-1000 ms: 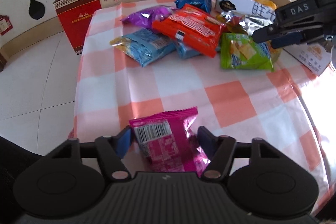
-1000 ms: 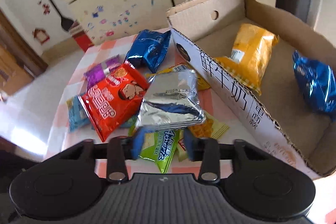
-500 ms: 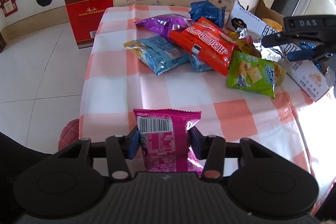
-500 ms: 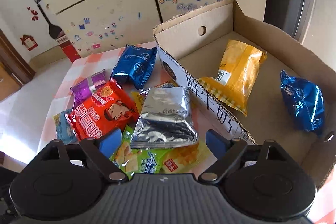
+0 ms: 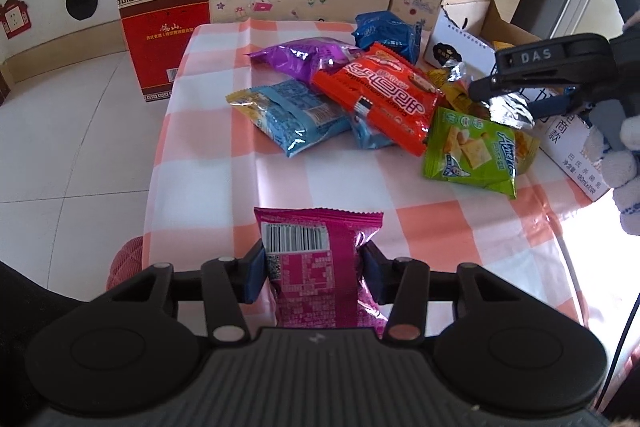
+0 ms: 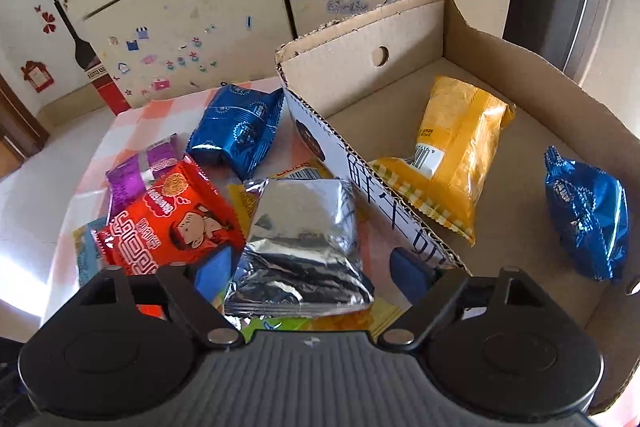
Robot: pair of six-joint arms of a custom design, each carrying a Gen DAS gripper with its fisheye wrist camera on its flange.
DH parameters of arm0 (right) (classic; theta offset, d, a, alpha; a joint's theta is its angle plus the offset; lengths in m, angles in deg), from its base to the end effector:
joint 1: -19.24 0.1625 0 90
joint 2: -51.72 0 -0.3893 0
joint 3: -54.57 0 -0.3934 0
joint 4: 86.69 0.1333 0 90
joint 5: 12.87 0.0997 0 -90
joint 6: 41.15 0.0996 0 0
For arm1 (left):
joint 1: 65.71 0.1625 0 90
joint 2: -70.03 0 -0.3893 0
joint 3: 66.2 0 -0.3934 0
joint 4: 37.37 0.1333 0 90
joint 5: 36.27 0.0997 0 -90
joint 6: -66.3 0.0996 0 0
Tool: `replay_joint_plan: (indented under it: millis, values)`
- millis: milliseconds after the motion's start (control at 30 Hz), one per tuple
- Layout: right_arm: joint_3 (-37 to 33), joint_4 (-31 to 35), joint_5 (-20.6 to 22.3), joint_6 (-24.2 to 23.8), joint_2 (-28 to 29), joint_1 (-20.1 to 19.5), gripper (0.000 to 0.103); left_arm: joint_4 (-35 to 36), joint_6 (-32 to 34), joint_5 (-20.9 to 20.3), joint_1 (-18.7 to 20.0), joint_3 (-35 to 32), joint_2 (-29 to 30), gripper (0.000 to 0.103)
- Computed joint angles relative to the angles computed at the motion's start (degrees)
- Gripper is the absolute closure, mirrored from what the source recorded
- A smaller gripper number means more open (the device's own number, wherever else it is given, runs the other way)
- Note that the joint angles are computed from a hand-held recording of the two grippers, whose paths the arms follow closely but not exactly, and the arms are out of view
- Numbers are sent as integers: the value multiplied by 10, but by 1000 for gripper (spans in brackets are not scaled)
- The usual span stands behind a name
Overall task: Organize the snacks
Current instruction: 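Lift the silver foil bag with the right tool while left tool lifts the pink wrapper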
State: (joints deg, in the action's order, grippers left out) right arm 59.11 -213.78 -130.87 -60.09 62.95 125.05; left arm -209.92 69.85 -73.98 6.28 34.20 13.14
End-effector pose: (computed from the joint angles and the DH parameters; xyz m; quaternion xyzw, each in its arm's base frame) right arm 0.3245 -0.8282 -0.0659 0.2420 -0.9234 0.1729 0.2426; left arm 0.0119 -0.6493 0.2332 0.0136 0.8587 -0.3498 0.3743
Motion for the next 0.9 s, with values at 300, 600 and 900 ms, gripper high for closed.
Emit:
replay_joint_plan:
  millis: [300, 600, 900]
  values:
    - [154, -76, 23, -16, -85, 1, 42, -25, 15, -3, -1, -12, 10, 56]
    - [259, -96, 69, -11, -153, -3, 42, -39, 14, -10, -7, -26, 12, 56]
    - [292, -104, 85, -7, -174, -3, 42, -41, 41, -21, -11, -64, 28, 56]
